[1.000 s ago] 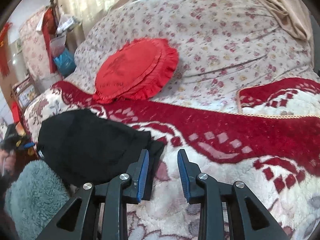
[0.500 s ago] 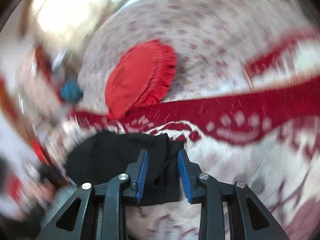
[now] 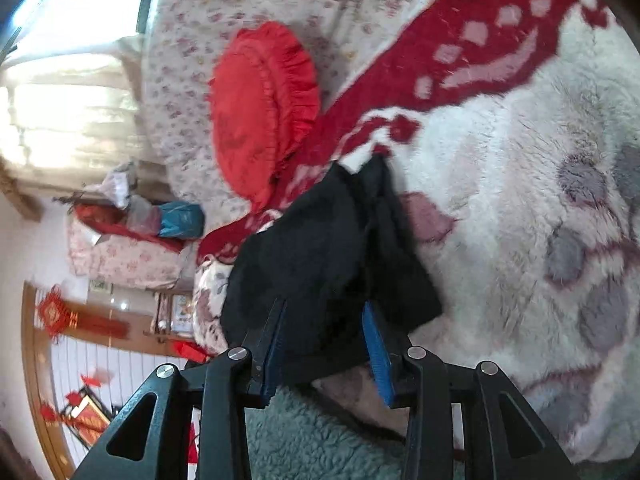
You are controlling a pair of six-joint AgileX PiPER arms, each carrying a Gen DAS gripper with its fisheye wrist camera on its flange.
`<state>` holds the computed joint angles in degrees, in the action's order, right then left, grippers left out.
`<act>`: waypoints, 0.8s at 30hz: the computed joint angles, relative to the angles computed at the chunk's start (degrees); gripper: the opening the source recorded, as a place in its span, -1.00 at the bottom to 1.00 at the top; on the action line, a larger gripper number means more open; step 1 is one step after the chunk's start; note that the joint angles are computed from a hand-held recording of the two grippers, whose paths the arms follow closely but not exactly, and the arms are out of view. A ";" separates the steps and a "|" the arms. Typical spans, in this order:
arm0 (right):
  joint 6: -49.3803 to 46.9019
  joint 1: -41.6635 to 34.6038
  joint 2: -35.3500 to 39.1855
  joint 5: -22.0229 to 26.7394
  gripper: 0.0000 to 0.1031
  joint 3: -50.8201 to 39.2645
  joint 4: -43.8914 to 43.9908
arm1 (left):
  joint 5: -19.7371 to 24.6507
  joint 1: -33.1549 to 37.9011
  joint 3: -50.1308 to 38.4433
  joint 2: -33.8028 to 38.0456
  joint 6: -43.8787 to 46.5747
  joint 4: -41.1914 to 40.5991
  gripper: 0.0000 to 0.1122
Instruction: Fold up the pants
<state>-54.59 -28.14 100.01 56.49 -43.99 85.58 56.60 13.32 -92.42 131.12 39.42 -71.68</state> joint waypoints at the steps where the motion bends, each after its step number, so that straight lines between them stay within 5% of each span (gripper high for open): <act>1: 0.53 0.45 1.04 -0.30 -0.30 -0.72 0.34 | -0.09 -0.10 -0.06 -0.34 -0.43 0.49 -0.87; 2: 0.46 0.79 1.78 0.11 -0.39 -1.63 0.05 | 0.05 -0.05 -0.04 -0.73 -0.40 0.75 -0.87; 3: 0.90 1.77 1.02 -1.40 -0.82 -2.63 -1.67 | 0.42 0.10 0.38 -1.55 0.20 0.49 -0.88; 4: 1.46 2.97 -1.06 -4.40 -0.88 -3.21 -4.16 | 1.25 0.43 0.78 -2.32 0.84 -0.14 -0.88; 6: -0.41 4.59 -5.87 -8.59 -0.89 -2.60 -5.10 | 3.40 1.65 2.43 -4.96 2.86 -1.73 -0.88; 9: -4.17 2.10 -8.45 -7.35 -0.89 -0.55 -3.25 | 3.70 3.53 3.36 -6.80 3.17 -0.34 -0.88; 12: 1.78 1.46 -5.56 -9.09 -0.89 -1.35 -8.91 | 1.74 2.66 -0.27 -2.09 -3.11 8.69 -0.88; 24: 4.80 2.00 -4.51 -10.50 -0.89 -1.83 -12.43 | 1.38 4.61 6.36 -3.79 3.19 5.08 -0.88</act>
